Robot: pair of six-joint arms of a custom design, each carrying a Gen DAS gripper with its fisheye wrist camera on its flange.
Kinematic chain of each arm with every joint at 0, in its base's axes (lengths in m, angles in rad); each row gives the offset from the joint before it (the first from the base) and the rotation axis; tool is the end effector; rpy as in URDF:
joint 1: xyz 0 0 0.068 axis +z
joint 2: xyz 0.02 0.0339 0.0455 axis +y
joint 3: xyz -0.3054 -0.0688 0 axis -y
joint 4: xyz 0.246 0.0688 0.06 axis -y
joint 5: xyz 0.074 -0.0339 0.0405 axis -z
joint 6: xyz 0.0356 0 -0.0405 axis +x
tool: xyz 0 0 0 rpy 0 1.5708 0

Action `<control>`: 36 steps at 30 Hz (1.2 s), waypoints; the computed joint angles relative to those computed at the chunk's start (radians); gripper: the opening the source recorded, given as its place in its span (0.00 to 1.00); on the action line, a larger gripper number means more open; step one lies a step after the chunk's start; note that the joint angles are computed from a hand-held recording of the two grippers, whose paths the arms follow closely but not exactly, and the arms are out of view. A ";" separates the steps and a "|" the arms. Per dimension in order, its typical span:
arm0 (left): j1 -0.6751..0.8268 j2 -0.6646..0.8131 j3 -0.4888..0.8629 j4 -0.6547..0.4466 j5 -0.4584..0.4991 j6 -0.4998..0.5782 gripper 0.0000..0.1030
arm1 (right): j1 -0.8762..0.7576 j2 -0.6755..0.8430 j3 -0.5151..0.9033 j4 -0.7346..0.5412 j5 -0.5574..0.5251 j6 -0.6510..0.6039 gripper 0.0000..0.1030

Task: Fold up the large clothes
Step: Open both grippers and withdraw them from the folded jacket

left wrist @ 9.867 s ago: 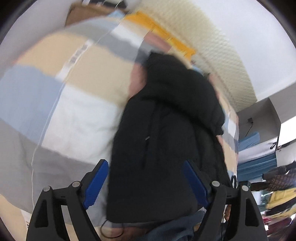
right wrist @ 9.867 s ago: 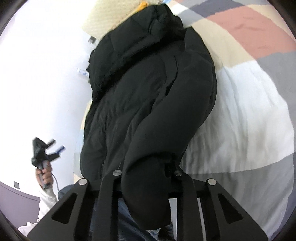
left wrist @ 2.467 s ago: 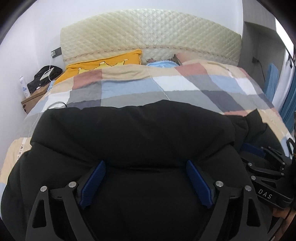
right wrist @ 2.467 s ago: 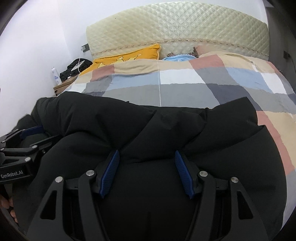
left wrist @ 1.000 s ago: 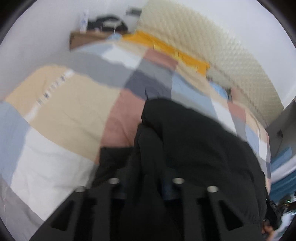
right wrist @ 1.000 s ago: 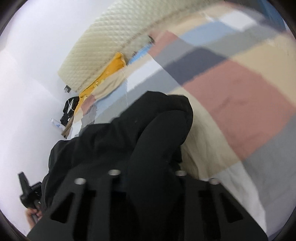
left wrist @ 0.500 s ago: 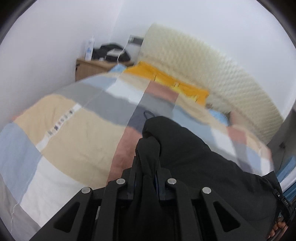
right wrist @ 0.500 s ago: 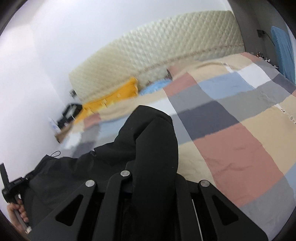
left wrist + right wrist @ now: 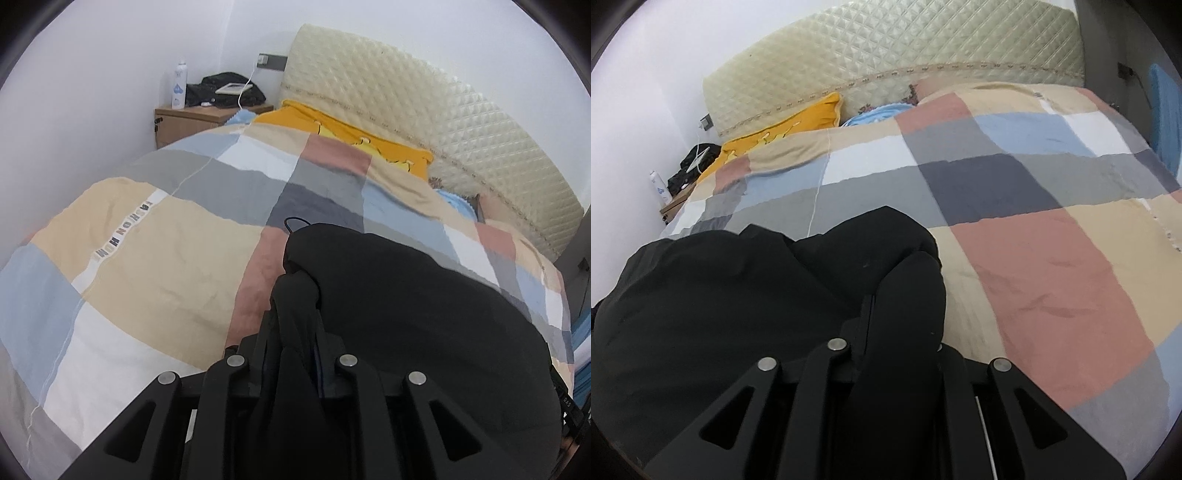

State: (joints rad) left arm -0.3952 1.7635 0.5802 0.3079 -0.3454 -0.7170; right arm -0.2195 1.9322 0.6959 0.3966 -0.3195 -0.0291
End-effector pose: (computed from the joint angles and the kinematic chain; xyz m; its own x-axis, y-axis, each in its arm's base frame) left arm 0.2777 -0.1028 0.1256 -0.6406 -0.4027 -0.6538 -0.3435 0.9118 -0.2251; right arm 0.3317 -0.0626 0.1063 -0.7263 0.1337 -0.6742 -0.0191 0.9766 0.2143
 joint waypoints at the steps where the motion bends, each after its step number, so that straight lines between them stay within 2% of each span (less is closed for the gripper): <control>1: -0.005 -0.020 -0.014 0.005 0.000 -0.004 0.17 | -0.005 -0.017 -0.013 0.003 0.003 0.006 0.14; 4: -0.020 -0.075 -0.043 0.000 0.001 -0.031 0.21 | -0.019 -0.092 -0.058 -0.011 0.019 0.038 0.16; 5: -0.028 -0.095 -0.048 -0.016 -0.002 -0.042 0.28 | -0.020 -0.115 -0.064 -0.034 0.022 0.038 0.18; 7: -0.061 -0.140 -0.052 -0.063 -0.056 -0.051 0.44 | -0.027 -0.162 -0.073 -0.085 0.020 0.045 0.36; 8: -0.078 -0.164 -0.054 -0.083 -0.093 -0.051 0.59 | -0.038 -0.195 -0.089 -0.098 -0.005 0.053 0.42; 9: -0.106 -0.201 -0.056 -0.112 -0.138 -0.051 0.73 | -0.048 -0.223 -0.106 -0.103 -0.022 0.060 0.55; 10: -0.132 -0.243 -0.062 -0.135 -0.173 -0.049 0.79 | -0.056 -0.260 -0.129 -0.104 -0.024 0.071 0.71; 11: -0.153 -0.282 -0.071 -0.149 -0.189 -0.046 0.86 | -0.058 -0.302 -0.156 -0.100 -0.002 0.083 0.78; 12: -0.177 -0.335 -0.084 -0.165 -0.194 -0.039 0.87 | -0.066 -0.352 -0.187 -0.093 0.021 0.090 0.83; 13: -0.193 -0.366 -0.081 -0.193 -0.195 -0.035 0.87 | -0.074 -0.386 -0.202 -0.102 0.018 0.088 0.83; 16: -0.269 -0.467 -0.047 -0.340 -0.243 -0.064 0.87 | -0.104 -0.537 -0.215 -0.216 -0.018 0.070 0.83; 19: -0.357 -0.571 0.000 -0.493 -0.296 -0.128 0.87 | -0.112 -0.768 -0.210 -0.372 -0.044 0.044 0.83; 22: -0.412 -0.664 0.085 -0.646 -0.290 -0.166 0.87 | -0.114 -0.976 -0.143 -0.572 -0.084 0.018 0.83; 24: -0.462 -0.713 0.166 -0.755 -0.319 -0.185 0.87 | -0.127 -1.089 -0.067 -0.700 -0.107 0.016 0.83; 27: -0.592 -0.740 0.311 -0.937 -0.442 -0.234 0.87 | -0.148 -1.203 0.060 -0.860 -0.164 0.019 0.84; 29: -0.717 -0.718 0.429 -1.102 -0.566 -0.319 0.87 | -0.188 -1.261 0.135 -0.952 -0.234 0.024 0.86; 31: -0.825 -0.686 0.519 -1.237 -0.658 -0.407 0.88 | -0.238 -1.305 0.197 -1.030 -0.309 0.021 0.93; 33: -0.926 -0.651 0.593 -1.362 -0.730 -0.505 0.89 | -0.346 -1.350 0.247 -1.107 -0.428 0.005 0.98; 34: -0.973 -0.627 0.628 -1.432 -0.762 -0.565 0.89 | -0.450 -1.363 0.277 -1.165 -0.538 -0.033 0.99; 36: -1.087 -0.563 0.703 -1.619 -0.849 -0.748 0.89 | -0.701 -1.359 0.360 -1.382 -0.783 -0.219 0.99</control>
